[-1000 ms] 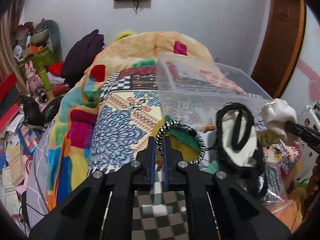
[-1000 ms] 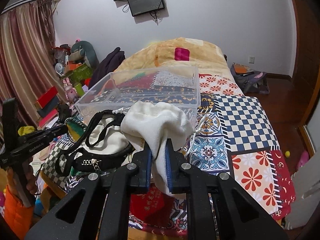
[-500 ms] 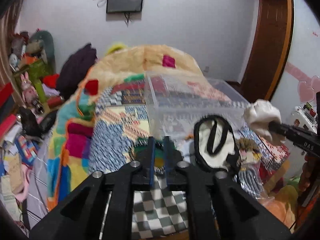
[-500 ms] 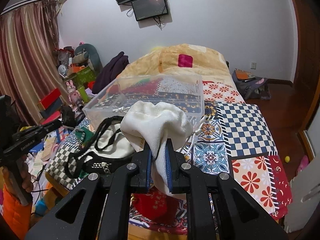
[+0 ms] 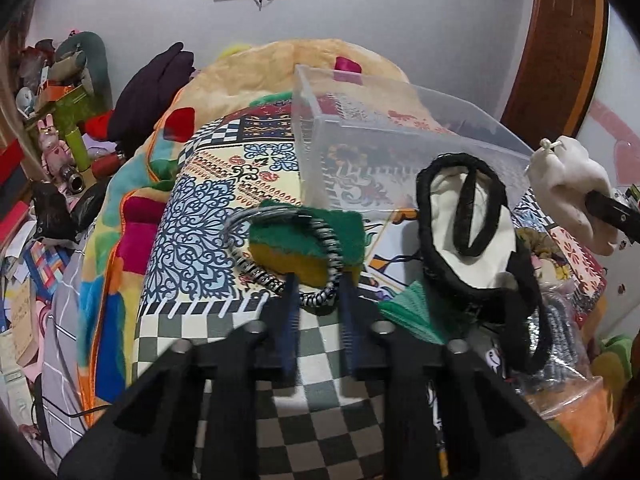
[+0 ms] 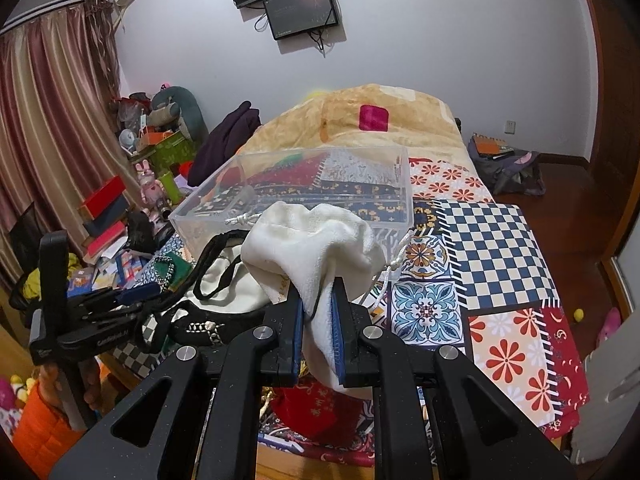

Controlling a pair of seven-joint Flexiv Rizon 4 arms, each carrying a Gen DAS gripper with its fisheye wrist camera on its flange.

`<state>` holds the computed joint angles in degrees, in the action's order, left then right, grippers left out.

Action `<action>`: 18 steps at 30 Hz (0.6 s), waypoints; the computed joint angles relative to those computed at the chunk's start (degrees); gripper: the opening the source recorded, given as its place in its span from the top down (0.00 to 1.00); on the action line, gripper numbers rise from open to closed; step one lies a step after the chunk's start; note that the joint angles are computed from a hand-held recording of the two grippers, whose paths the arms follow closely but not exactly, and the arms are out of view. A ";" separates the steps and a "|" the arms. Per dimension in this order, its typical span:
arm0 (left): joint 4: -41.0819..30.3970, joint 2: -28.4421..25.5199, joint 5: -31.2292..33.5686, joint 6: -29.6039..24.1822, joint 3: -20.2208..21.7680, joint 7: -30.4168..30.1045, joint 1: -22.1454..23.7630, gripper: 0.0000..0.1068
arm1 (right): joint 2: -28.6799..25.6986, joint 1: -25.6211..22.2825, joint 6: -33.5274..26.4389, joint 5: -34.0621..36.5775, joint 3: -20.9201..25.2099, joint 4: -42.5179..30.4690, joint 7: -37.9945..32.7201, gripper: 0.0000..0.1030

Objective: Organize soft objects
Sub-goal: 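Carry the white towel into the clear box with the right gripper while the left drops the bracelet in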

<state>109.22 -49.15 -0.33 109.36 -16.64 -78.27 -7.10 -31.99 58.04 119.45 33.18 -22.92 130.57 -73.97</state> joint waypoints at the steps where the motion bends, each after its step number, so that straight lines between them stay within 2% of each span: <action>1: 0.12 0.02 0.10 0.47 0.20 -0.01 -0.12 0.93 | 0.02 0.19 -0.09 0.10 -0.11 0.02 -0.02 0.89; 4: 0.73 0.49 0.77 1.49 0.34 0.13 0.03 0.94 | 0.10 0.65 -0.08 0.35 -0.50 0.13 -0.07 0.89; 10: 3.33 2.82 4.57 5.51 -2.95 -1.05 3.66 0.94 | 0.82 3.49 -0.28 1.76 -3.47 0.41 -0.93 0.89; 14: 3.75 4.12 9.43 6.06 -8.54 -2.75 8.96 0.94 | 1.31 6.98 -1.19 2.29 -7.83 0.01 -2.23 0.89; 18: 1.84 4.54 13.09 4.96 -12.96 -3.07 11.91 0.94 | 1.12 11.00 -1.45 2.29 -13.50 -1.15 -3.46 0.89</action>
